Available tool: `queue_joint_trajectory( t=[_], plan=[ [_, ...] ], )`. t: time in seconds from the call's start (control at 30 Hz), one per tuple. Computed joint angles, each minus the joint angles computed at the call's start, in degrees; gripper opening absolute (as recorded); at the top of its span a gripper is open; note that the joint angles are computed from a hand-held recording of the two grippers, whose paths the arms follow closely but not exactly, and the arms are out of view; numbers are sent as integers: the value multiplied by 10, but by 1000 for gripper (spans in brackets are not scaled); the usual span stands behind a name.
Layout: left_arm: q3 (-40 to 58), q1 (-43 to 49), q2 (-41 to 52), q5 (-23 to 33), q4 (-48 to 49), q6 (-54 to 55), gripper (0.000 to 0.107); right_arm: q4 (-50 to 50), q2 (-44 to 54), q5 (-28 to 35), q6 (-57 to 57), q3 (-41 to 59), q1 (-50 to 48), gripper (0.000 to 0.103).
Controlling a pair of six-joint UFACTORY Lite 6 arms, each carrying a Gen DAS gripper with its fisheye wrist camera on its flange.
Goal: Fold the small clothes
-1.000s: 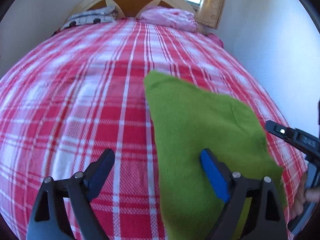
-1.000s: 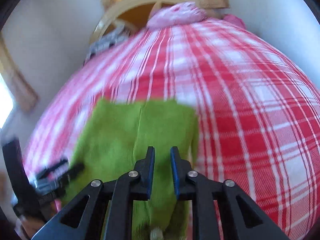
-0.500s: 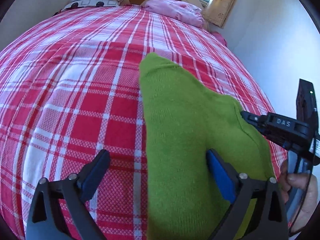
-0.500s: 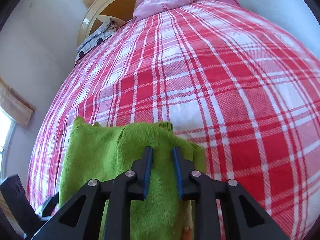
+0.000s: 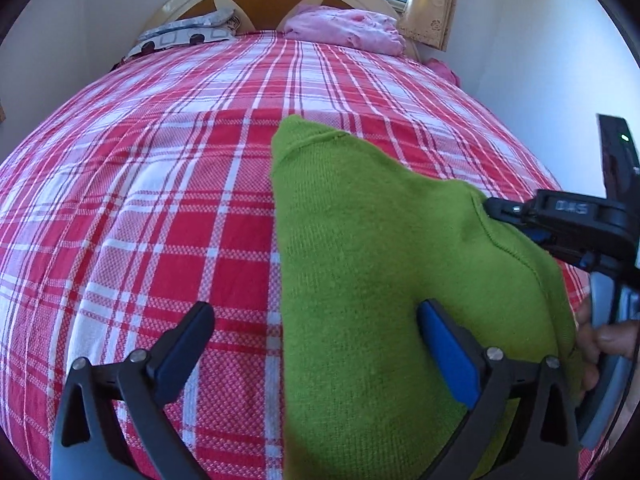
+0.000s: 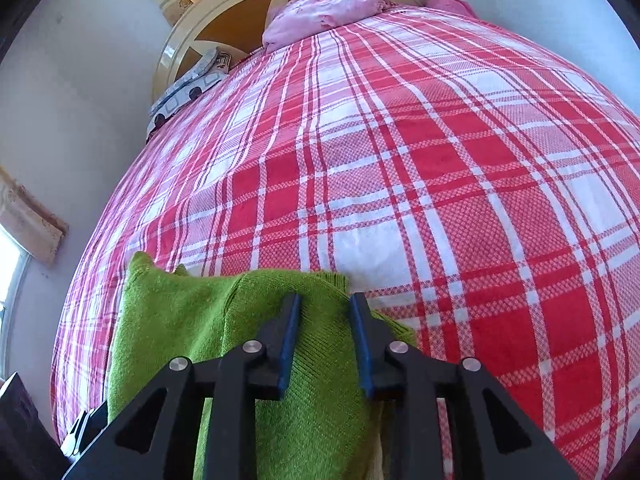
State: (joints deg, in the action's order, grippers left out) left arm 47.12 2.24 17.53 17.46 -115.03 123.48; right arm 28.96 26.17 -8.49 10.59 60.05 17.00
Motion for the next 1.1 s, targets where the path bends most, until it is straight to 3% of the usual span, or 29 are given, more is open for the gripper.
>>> queue_joint_trajectory(
  t=[0.1, 0.17, 0.2, 0.37, 0.47, 0.57, 0.67, 0.77, 0.93, 1.1],
  plan=[
    [7, 6, 7, 9, 37, -38, 103, -135, -76, -52, 180, -94, -7, 33],
    [8, 6, 8, 11, 42, -45, 103, -188, -138, -101, 252, -172, -13, 54],
    [7, 5, 8, 10, 42, -45, 103, -185, -170, -113, 252, -208, -13, 57],
    [17, 14, 18, 23, 84, -87, 103, -193, -268, -110, 252, -313, 1, 58],
    [39, 44, 42, 73, 181, -174, 103, -236, -295, -137, 299, -371, 10, 58],
    [41, 67, 48, 114, 212, -161, 103, -281, -319, -180, 360, -429, 3, 58],
    [61, 126, 71, 210, 290, -193, 103, -302, -349, -220, 395, -480, -1, 58],
    [84, 169, 90, 280, 339, -241, 103, -348, -381, -241, 448, -510, -18, 61],
    [127, 190, 121, 346, 383, -338, 103, -429, -408, -282, 527, -532, -48, 72],
    [124, 142, 115, 319, 377, -346, 103, -443, -305, -303, 522, -459, -40, 76]
  ],
)
